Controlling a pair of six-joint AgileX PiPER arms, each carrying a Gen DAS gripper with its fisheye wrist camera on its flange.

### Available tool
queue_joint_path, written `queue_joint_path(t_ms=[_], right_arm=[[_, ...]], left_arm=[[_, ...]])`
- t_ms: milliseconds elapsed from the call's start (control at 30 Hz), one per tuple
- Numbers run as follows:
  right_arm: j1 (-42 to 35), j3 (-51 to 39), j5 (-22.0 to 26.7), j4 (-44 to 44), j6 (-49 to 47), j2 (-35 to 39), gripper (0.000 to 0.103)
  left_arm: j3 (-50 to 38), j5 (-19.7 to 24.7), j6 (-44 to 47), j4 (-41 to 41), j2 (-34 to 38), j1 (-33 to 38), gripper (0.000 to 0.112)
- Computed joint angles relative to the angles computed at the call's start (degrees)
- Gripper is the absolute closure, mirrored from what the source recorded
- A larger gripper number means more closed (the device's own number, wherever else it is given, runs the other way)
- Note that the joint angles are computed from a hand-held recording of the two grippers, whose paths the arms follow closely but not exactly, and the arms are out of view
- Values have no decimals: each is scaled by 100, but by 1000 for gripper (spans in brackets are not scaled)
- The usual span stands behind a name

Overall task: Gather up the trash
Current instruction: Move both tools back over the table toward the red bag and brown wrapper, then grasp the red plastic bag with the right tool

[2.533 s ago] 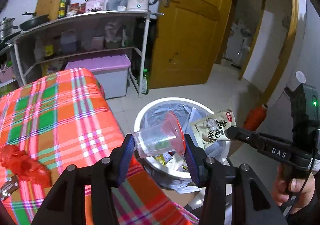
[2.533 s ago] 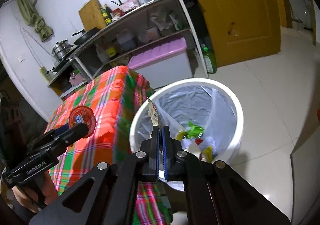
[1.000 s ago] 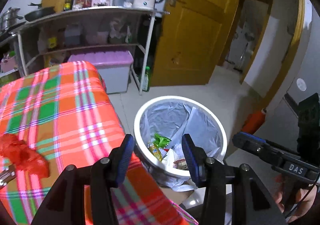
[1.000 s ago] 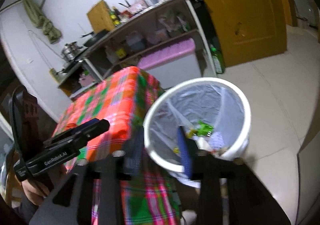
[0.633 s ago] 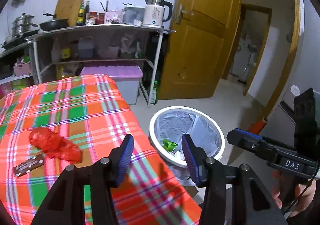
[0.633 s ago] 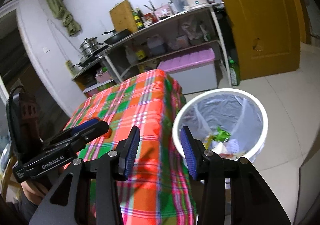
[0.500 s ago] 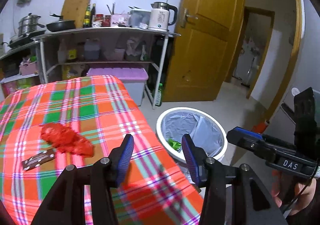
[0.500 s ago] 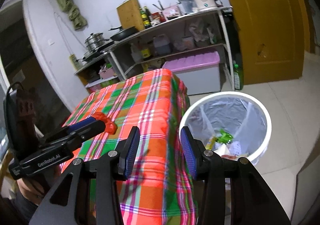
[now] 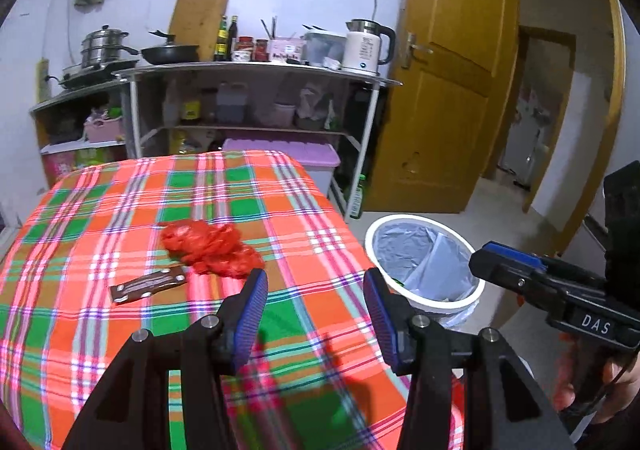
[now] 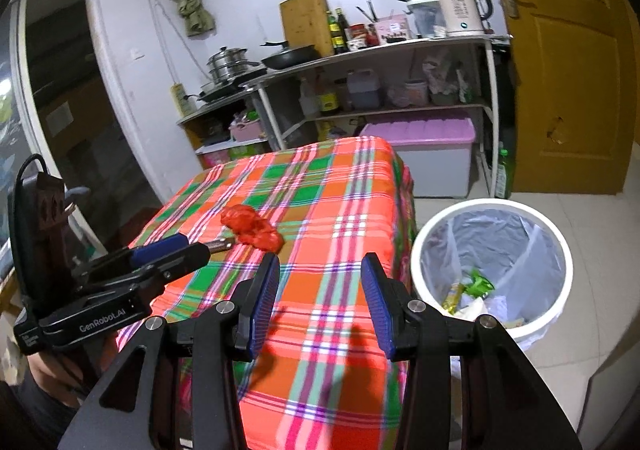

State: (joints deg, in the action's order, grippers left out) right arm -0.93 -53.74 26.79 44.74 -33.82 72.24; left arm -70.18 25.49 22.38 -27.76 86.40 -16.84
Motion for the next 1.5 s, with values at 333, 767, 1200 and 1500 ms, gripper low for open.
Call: queue_joint_path(t_ms=[333,767,1200,1500], right_arm=[[718,-5,-399,-762,574,16,58],[1239,-476,-518,-1317,974,757,56],[1617,-1321,-438,-2068,1437,1763,56],[1738,-2306,-162,-2190,1227,2704,56]], left_arm=[[458,-231,-181,210,-453,346,63],[552,-258,129,-22,-252,874,63],[275,-89,754,-406,403,1405,63],[-257,166,1378,-750,998,1855,63]])
